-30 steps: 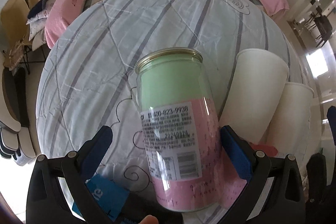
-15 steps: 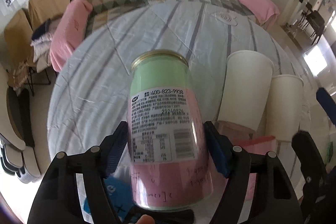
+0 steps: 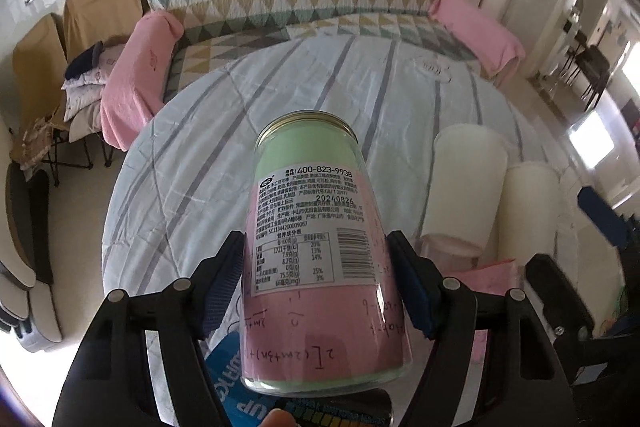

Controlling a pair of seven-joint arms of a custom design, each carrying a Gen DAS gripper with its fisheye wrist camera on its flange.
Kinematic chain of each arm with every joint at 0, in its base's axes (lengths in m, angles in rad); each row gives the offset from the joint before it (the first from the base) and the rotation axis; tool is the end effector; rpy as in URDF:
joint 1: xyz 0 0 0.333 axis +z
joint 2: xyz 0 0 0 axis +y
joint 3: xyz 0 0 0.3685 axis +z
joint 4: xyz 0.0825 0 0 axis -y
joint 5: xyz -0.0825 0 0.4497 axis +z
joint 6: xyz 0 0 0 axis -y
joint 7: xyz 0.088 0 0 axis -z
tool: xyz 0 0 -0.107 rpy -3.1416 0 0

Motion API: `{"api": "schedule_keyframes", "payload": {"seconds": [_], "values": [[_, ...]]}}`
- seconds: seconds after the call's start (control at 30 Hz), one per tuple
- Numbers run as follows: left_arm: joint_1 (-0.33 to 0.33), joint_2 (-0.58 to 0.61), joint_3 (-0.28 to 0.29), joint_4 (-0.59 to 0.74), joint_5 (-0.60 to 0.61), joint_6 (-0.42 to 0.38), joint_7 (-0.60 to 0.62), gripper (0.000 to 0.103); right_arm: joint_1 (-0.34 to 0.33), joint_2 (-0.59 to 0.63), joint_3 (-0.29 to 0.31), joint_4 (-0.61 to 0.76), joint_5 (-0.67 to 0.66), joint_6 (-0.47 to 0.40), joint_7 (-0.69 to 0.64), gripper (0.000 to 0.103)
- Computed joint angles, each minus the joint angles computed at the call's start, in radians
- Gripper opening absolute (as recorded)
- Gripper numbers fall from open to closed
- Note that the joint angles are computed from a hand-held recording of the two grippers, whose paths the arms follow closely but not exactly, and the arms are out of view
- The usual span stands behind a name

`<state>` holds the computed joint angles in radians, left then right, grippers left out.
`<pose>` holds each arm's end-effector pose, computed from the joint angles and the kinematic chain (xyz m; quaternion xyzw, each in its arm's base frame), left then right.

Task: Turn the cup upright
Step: 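Lift the jar with the left tool and rotate it lid-up while the right tool approaches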

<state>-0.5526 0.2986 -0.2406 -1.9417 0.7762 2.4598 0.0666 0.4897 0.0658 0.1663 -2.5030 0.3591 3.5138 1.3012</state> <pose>0.4973 -0.4924 0.3667 -0.7385 0.6205 -0.1905 0.1827 0.4632 0.3022 0.3666 -0.7734 0.4486 -0.2308 0.3837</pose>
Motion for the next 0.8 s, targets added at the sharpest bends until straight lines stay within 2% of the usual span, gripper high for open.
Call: {"api": "schedule_keyframes", "payload": {"seconds": [0.2, 0.4, 0.63, 0.8], "values": [[-0.018, -0.031, 0.008, -0.03, 0.088, 0.032, -0.089, 0.073, 0.0, -0.017, 0.003, -0.017, 0.0, 0.002, 0.009, 0.087], [-0.04, -0.078, -0.014, -0.061, 0.168, -0.02, -0.191, 0.073, -0.006, -0.044, 0.002, -0.05, -0.01, 0.008, 0.046, 0.087], [-0.069, -0.096, -0.056, -0.075, 0.223, -0.032, -0.26, 0.073, -0.035, -0.106, -0.031, -0.123, -0.201, -0.007, 0.249, 0.087], [-0.109, -0.079, -0.079, -0.057, 0.249, -0.064, -0.284, 0.073, -0.025, -0.152, -0.139, -0.188, -0.521, -0.006, 0.558, 0.087]]}}
